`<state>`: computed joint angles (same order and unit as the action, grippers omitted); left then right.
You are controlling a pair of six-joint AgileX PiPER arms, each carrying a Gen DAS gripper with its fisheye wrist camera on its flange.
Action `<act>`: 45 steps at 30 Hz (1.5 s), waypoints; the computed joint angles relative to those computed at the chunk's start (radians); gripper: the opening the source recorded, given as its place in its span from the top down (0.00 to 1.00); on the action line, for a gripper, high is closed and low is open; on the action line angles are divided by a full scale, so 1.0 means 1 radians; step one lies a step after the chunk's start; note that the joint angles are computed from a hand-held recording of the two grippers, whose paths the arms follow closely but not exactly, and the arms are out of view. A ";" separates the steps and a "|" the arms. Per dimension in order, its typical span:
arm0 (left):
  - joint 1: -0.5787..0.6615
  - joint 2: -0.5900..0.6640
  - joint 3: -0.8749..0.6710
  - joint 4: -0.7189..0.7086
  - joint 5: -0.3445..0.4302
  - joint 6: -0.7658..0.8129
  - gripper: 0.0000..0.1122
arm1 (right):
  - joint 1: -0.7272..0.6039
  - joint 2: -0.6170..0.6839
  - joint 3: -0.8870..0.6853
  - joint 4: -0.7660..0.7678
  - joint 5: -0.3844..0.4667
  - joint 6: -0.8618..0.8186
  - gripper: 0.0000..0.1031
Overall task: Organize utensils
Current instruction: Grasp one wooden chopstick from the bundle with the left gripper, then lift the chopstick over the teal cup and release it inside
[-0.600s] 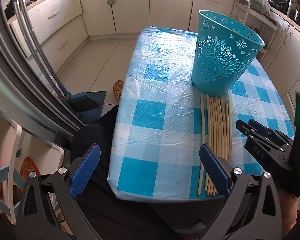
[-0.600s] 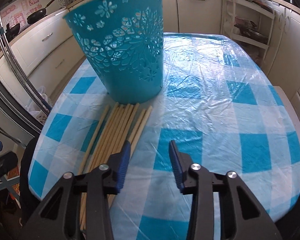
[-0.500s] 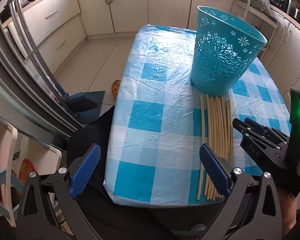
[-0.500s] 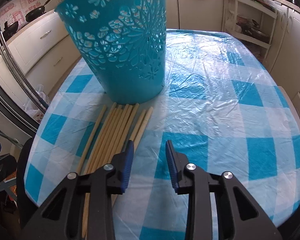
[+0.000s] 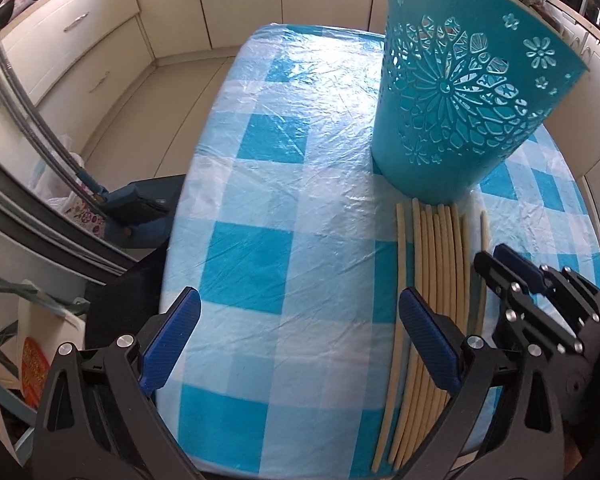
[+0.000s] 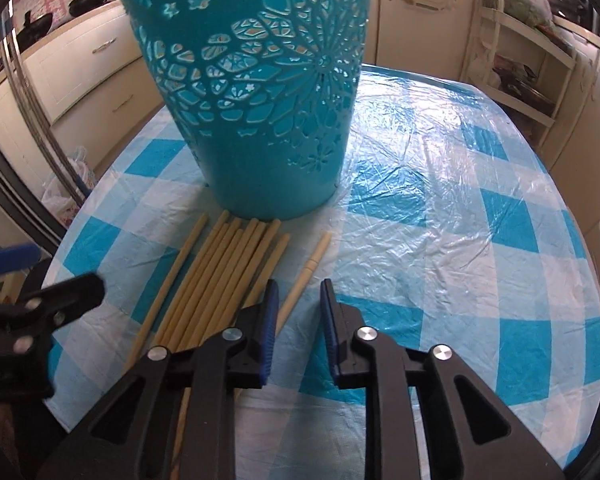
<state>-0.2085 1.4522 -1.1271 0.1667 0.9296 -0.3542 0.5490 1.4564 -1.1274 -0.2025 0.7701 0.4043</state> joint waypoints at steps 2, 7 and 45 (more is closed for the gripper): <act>-0.010 0.031 -0.015 0.004 -0.015 -0.005 0.15 | -0.015 0.005 -0.016 0.025 0.018 -0.066 0.84; -0.042 0.118 -0.056 0.049 -0.050 -0.052 0.15 | -0.076 0.022 -0.052 0.127 0.049 -0.230 0.85; 0.260 -0.054 -0.140 -0.515 -0.006 0.504 0.95 | -0.151 0.013 -0.040 0.237 0.053 -0.311 0.90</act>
<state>0.0518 1.3983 -1.2670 -0.3484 0.9233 0.1498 0.3984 1.4690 -1.1679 0.0347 0.8229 0.0932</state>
